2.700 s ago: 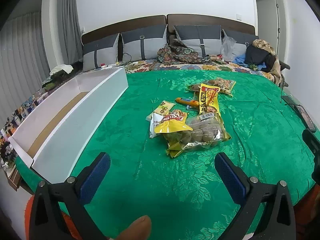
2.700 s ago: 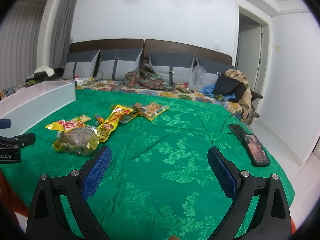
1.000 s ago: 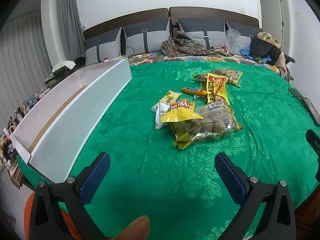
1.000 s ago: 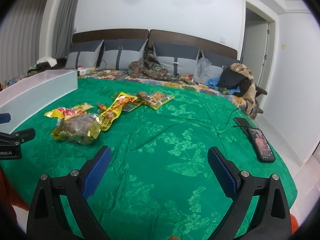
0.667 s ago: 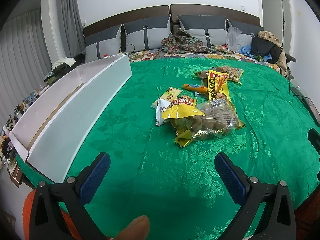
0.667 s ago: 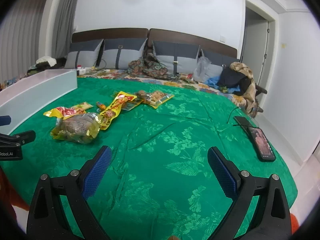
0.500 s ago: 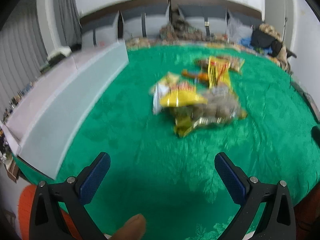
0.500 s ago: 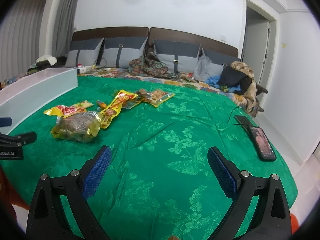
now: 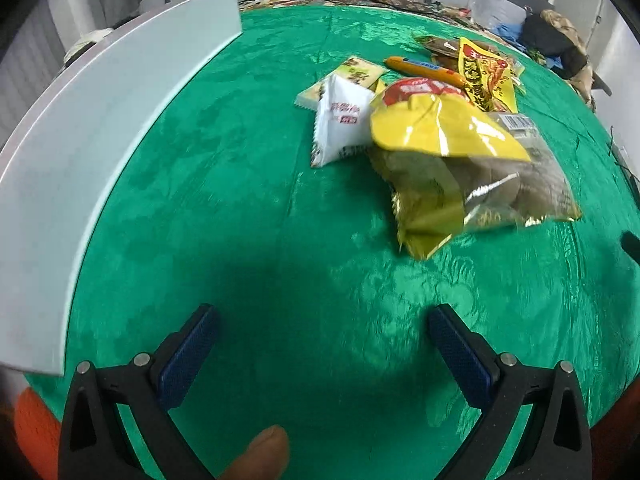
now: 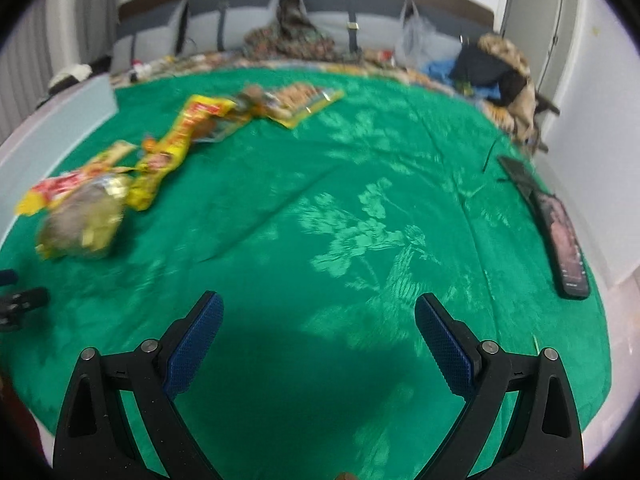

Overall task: Organize snacks
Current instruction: 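Move the left tool toward the snack pile and open its fingers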

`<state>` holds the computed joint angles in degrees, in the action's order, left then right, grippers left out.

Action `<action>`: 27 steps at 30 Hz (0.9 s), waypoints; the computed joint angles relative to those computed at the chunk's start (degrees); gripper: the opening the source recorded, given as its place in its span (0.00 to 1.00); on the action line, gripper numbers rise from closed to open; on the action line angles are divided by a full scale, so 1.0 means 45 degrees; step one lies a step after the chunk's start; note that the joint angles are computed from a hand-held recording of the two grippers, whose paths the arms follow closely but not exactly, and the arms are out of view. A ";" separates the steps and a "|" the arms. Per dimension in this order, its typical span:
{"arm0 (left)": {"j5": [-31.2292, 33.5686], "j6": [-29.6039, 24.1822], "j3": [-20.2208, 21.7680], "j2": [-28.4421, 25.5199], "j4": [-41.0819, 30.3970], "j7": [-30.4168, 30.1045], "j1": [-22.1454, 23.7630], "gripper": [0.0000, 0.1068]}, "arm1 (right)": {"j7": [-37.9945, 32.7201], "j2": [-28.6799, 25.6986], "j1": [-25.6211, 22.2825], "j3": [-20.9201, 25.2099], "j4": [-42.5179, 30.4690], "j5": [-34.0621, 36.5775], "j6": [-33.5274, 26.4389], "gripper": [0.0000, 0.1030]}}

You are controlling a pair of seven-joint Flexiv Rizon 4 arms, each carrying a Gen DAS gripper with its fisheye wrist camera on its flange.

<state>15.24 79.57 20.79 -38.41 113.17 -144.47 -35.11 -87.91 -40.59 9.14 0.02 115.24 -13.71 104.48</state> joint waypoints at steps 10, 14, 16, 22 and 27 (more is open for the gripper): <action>0.0094 0.0145 0.0461 -0.0324 -0.0343 -0.0368 -0.0233 0.96 | 0.0437 -0.1377 0.0010 -0.0557 -0.1923 -0.0044 -0.0927 0.95; 0.0198 0.0321 0.0689 -0.0368 -0.0295 -0.0493 -0.0461 0.96 | 0.0512 -0.1561 -0.1280 0.0806 -0.2328 -0.0296 -0.1350 0.95; 0.0234 0.0435 0.0853 -0.0401 -0.0256 -0.0609 -0.0621 0.96 | 0.0451 -0.1697 -0.2049 0.1694 -0.2650 -0.0466 -0.1818 0.97; 0.0288 0.0480 0.1528 -0.0513 -0.0199 -0.1298 -0.1423 0.96 | 0.0479 -0.1678 -0.1853 0.1520 -0.2628 -0.0381 -0.1790 0.97; 0.0247 0.0744 0.0811 -0.0131 0.0220 -0.0588 -0.0725 0.96 | 0.0462 -0.1677 -0.1864 0.1531 -0.2628 -0.0369 -0.1790 0.97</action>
<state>16.35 82.92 24.45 -39.00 114.16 -147.12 -38.37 -85.83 -48.14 0.76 6.91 103.41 -15.37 96.42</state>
